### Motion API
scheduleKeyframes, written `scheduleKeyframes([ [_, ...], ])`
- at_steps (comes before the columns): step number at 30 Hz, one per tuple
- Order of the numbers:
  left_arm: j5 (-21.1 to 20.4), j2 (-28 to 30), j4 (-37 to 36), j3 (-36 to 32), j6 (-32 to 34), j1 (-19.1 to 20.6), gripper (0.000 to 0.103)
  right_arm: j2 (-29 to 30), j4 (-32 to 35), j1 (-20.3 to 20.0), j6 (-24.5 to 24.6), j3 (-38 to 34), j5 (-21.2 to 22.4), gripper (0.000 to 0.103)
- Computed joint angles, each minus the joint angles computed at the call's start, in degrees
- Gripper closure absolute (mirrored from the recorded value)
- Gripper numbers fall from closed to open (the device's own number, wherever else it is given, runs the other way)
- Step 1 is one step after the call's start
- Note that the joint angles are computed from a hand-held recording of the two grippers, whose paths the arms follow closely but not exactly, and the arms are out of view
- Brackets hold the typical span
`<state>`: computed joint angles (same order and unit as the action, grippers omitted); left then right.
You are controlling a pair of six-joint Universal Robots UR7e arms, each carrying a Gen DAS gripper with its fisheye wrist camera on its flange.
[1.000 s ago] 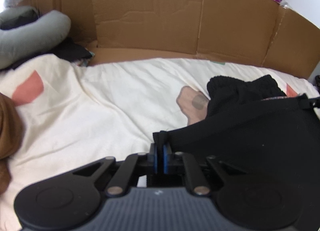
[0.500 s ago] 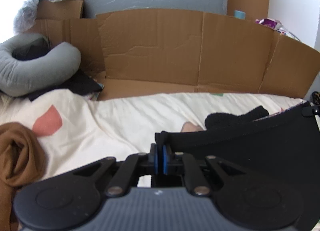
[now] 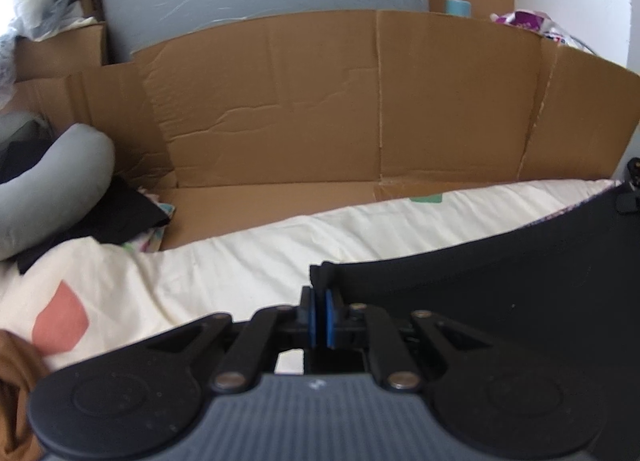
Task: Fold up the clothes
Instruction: 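Pinch the folded pants edge again with both grippers, then open both grippers and release the black pants onto the duvet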
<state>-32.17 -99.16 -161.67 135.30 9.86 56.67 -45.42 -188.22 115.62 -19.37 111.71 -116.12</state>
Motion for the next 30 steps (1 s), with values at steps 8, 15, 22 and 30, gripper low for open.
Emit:
scheduleKeyframes([
  [8,-0.8,3.5,-1.6,-1.5,3.4,2.3,0.098,1.6,0.3,-0.2,-1.9,-1.2,-2.0,0.094],
  [15,-1.3,5.1,-1.1,-2.1,3.2,3.6,0.097,2.7,1.7,-0.8,-1.3,-2.3,-3.1,0.094],
  [22,-2.1,6.7,0.8,-2.5,1.9,5.6,0.097,4.6,4.7,-2.0,-1.1,-3.4,-3.5,0.094],
  [30,1.4,7.0,1.5,-2.5,1.3,4.3,0.078,5.9,8.1,-2.3,-0.4,-5.5,-4.9,0.077],
])
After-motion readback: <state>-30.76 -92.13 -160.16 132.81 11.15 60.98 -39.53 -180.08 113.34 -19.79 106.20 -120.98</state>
